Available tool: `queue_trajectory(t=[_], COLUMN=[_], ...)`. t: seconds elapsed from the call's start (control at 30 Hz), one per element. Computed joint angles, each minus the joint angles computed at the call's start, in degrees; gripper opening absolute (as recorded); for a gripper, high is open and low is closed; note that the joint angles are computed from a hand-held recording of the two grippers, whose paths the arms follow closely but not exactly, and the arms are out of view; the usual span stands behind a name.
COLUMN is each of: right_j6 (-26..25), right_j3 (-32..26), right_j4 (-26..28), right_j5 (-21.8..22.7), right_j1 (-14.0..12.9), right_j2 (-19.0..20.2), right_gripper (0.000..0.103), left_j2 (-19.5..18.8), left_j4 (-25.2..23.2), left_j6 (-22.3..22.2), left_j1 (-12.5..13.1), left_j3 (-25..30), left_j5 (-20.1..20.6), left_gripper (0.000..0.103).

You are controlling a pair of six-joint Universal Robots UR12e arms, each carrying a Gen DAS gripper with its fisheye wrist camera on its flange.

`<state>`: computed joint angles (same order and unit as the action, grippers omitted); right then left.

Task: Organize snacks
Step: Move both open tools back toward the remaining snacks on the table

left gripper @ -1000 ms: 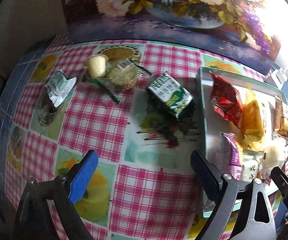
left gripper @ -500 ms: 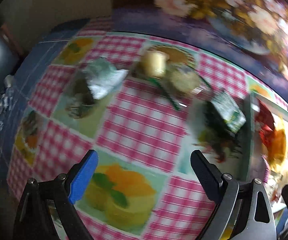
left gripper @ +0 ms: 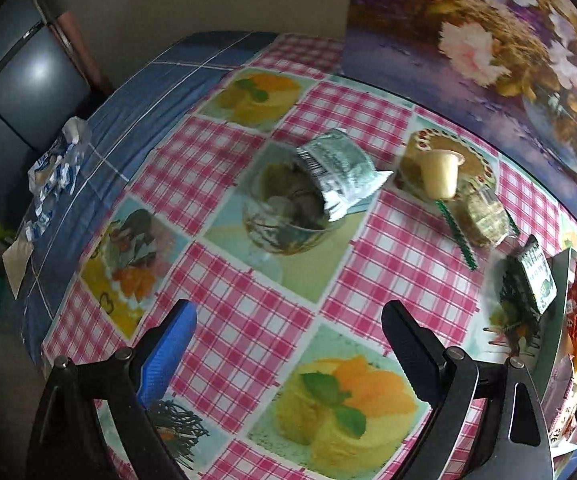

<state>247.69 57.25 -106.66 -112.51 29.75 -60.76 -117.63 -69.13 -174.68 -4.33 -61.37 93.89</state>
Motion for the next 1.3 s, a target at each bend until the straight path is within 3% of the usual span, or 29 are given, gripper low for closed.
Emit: queue_trajectory(t=[0.37,0.73,1.0,1.3], right_j6=[-3.33,-5.93,-9.73,-14.74], right_j3=[-3.52,-4.02,-5.23,-9.15], right_j4=[-0.86,-3.45,-7.72,-5.95], right_j5=[1.63,2.43,3.22,4.17], right_j1=[0.08,-0.65,-1.44,-2.54], right_j2=[2.94,3.93,5.50,8.27], right_gripper=[0.103,0.103,0.103,0.103], left_j2=[-0.63,-2.11,-2.61,-3.44], left_j4=[-1.25,-3.37,-2.03,1.62], left_j6=[-2.75,-0.94,1.85,2.73], left_j1=[1.27,1.77,1.92,2.33], left_j3=[0.71,2.32,2.44,1.89], left_j5=[-1.13,-5.81,-7.95,-9.27], left_gripper=[0.094,0.094,0.094,0.094])
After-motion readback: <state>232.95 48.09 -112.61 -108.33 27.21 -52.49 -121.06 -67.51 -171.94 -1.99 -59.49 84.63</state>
